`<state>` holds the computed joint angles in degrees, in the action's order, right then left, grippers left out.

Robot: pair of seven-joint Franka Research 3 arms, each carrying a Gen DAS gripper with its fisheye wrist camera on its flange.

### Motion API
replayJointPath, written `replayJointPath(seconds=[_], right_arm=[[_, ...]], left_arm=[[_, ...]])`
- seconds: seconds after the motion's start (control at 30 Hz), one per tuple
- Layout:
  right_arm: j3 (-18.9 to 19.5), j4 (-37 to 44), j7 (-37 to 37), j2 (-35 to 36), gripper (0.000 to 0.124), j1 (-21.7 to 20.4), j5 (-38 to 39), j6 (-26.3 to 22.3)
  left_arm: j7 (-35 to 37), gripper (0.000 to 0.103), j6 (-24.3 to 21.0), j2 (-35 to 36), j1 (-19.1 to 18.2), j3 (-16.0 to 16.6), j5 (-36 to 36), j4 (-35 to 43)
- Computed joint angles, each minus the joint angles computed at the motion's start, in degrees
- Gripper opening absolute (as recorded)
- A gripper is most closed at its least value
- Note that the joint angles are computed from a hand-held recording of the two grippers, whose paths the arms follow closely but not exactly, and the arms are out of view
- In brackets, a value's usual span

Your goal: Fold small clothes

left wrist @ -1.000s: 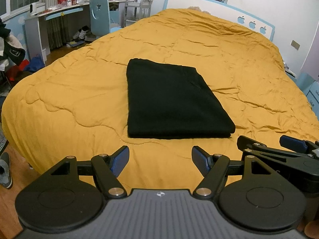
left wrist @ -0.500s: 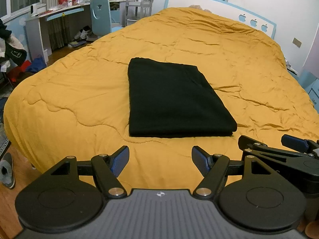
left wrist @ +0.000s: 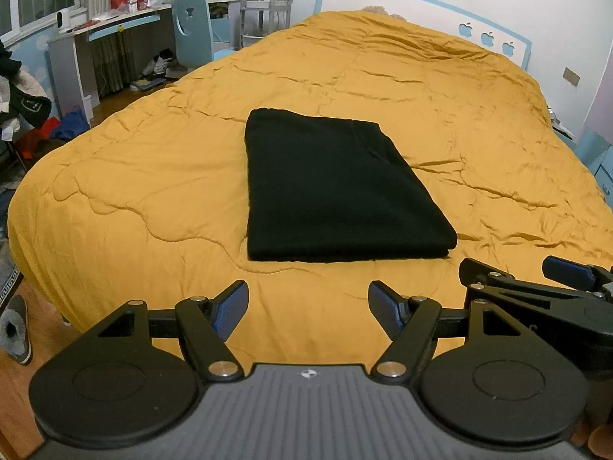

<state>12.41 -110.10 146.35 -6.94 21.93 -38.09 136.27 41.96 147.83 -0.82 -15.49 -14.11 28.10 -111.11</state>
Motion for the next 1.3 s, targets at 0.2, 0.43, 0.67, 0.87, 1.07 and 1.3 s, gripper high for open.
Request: replayJointPath(seconds=[0.2,0.43,0.67,0.87,1.07,1.3], right_arm=[[0.02,-0.04,0.08,-0.04,0.082,0.03,-0.22,-0.06],[0.12,0.15,0.02,0.01,0.082,0.15,-0.48,-0.74],[0.08,0.27,-0.15,0.12,0.082,0.21,-0.58,-1.07],[-0.02,0.66,-0.41,0.46,0.082,0.42,-0.44,-1.58],[-0.2,0.81,-0.43,0.62,0.082,0.55,-0.4,-1.71],[-0.22,0.81,-0.05,0.54,0.082,0.54,-0.54,-1.76]], left_arm=[[0.17,0.084,-0.36,0.38,-0.03,0.03,0.38,0.35],[0.51,0.084,-0.76,0.49,-0.06,0.09,0.47,0.47],[1.38,0.084,-1.33,0.77,-0.04,0.18,-0.42,0.89],[1.98,0.084,-1.8,1.15,-0.06,0.26,-0.12,1.52],[0.81,0.084,-1.52,1.25,-0.24,0.24,1.62,1.42],[-0.12,0.084,-0.8,0.87,-0.24,0.18,2.95,0.8]])
